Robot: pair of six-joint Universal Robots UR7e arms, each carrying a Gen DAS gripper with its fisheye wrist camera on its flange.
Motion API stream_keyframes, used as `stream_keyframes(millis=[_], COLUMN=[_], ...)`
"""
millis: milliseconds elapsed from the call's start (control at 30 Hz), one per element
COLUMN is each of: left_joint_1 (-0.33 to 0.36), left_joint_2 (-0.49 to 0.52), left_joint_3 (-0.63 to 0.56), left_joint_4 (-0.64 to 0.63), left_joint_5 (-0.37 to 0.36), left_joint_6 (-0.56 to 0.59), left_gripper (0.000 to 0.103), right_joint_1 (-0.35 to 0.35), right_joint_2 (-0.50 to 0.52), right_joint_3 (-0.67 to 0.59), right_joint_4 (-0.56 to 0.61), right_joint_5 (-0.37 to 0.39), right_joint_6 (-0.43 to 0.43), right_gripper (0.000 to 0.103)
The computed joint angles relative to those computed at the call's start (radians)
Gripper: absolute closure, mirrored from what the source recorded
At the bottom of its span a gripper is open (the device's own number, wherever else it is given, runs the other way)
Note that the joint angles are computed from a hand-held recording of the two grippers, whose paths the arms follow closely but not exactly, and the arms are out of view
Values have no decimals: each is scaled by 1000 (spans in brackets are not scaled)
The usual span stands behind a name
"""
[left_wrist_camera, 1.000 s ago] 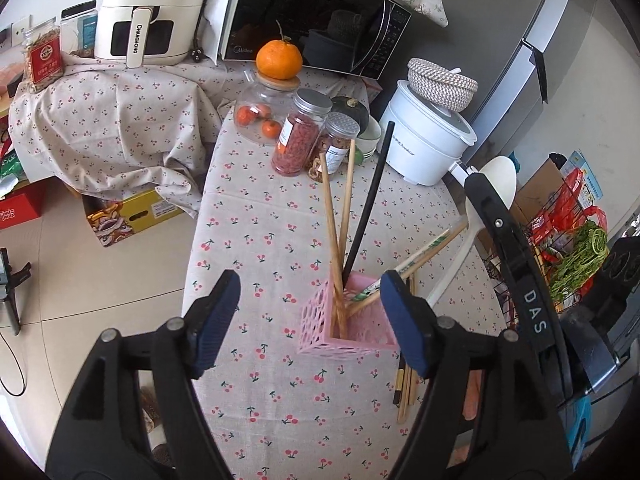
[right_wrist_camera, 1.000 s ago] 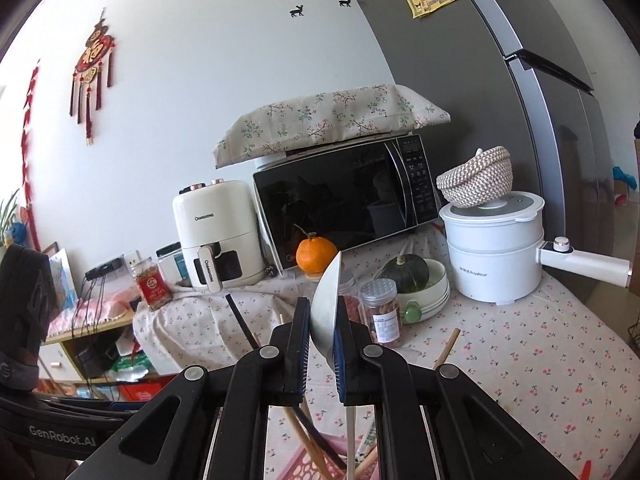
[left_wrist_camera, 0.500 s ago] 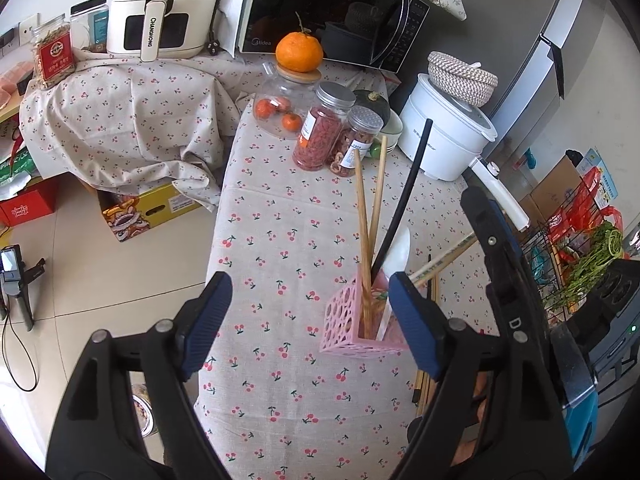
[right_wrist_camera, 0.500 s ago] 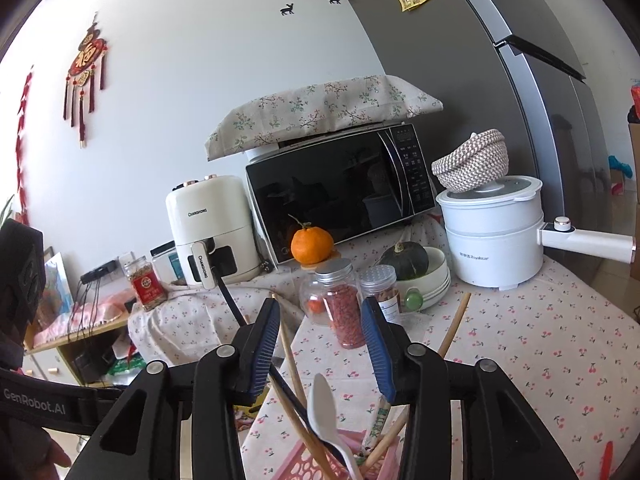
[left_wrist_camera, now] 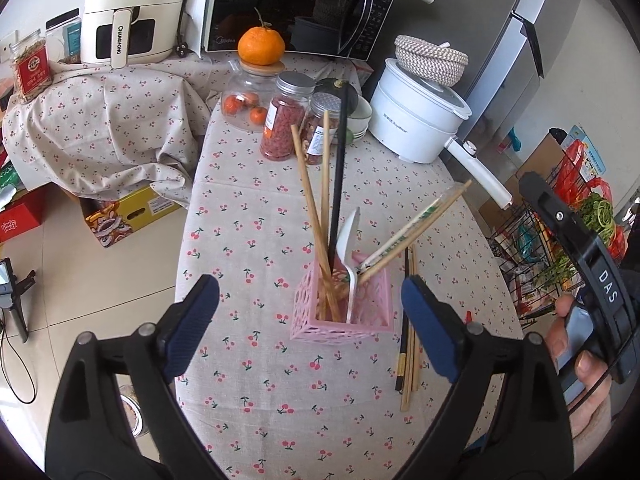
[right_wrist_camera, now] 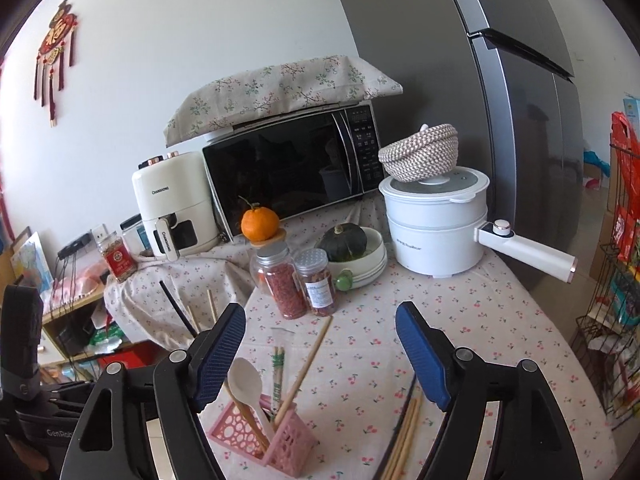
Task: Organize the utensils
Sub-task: 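Open both tools and withdraw them from the pink basket, then close the left tool on the gold-tipped black chopstick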
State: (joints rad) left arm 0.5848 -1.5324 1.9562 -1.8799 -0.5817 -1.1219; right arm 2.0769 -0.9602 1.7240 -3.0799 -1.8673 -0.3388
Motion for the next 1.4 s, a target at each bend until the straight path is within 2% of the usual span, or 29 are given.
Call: stream_keyframes(millis=[233,433,533,867,1000,1133,1200,1267,1367,1400], left_joint_1=[-25,-25,-25,32,51,75,82,98,136,148], left_joint_2=[76,147,191,328,384,444,472,502,533,545], left_joint_3=[-23,-43,-59,-121,-157,-206,-226,-254,-289,-306], left_joint_4=[3,-36,-41,-93,-77,-63,-55,-47,-75,-64], left_joint_5=[-3,-54,-78,-229,-233,-201,-159,-133,-143,-146], left_joint_6=[84,163,196,247,231,224,228,228,224,216], left_gripper=[4,4,4,4,4,4,14,38,63,66], right_joint_1=[-60,-120,-146,-213,-235,-257,-262,-263,-265,-267], right_joint_2=[-77,-109,-115,-155,-154,-158,-156,-152,-150,-149], right_joint_3=[-13,-25,-39,-48,-70,-91,-99,-104,-111,-114], right_joint_4=[258,482,612,782,858,905,910,908,907,909], right_joint_5=[-141,-225,-260,-289,-297,-254,-252,-260,-263,-261], right_joint_6=[89,201,230,255,275,283,279,275,267,266], right_gripper=[15,15,15,15,15,15,15,15,15,15])
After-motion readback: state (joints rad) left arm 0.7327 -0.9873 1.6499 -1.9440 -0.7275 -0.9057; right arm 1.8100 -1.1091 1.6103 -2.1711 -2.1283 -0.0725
